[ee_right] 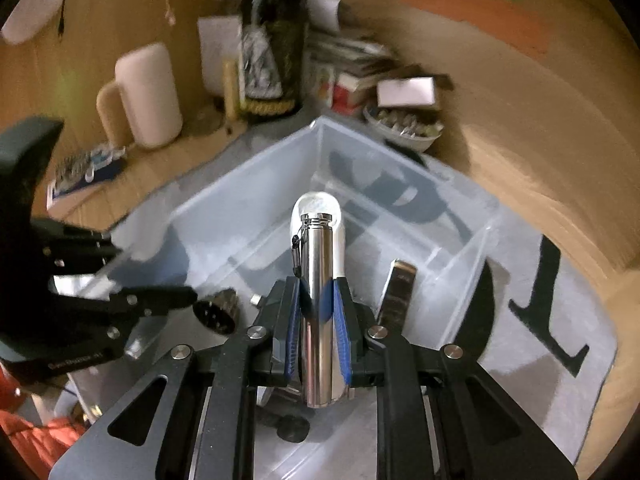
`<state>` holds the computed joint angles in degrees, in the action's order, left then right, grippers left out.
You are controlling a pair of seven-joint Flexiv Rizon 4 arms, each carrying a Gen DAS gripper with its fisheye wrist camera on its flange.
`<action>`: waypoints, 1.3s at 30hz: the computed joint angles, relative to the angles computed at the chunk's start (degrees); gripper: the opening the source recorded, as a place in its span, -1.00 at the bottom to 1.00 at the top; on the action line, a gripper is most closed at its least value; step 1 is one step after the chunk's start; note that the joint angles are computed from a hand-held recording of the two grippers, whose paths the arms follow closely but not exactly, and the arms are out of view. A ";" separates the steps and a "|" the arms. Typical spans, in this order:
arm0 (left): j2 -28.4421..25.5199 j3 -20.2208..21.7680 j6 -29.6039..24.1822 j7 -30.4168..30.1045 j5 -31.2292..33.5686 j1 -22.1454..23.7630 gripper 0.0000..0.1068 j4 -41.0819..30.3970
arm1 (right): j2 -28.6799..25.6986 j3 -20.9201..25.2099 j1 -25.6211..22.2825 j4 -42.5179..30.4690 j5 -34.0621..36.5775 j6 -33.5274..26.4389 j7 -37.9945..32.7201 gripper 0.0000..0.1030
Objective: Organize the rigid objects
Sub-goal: 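Lift the silver tube into the box and open the right tool, then release the box wall with the left tool while the right tool withdraws upward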
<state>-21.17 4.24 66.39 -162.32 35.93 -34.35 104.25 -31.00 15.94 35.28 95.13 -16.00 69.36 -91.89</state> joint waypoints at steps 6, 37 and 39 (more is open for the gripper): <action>-0.05 -0.05 -0.02 0.02 -0.04 0.04 -0.70 -0.04 | -0.51 0.40 0.14 -1.51 0.21 -4.19 -1.42 -0.71; 1.99 -0.84 -11.04 -1.35 4.60 -2.35 -0.28 -3.44 | 8.25 -10.43 3.71 13.40 -10.19 19.26 18.47 0.61; 2.96 -1.22 -13.71 -3.63 7.32 -3.04 -0.02 -4.10 | 9.22 -11.98 4.46 15.17 -11.41 20.97 20.65 0.64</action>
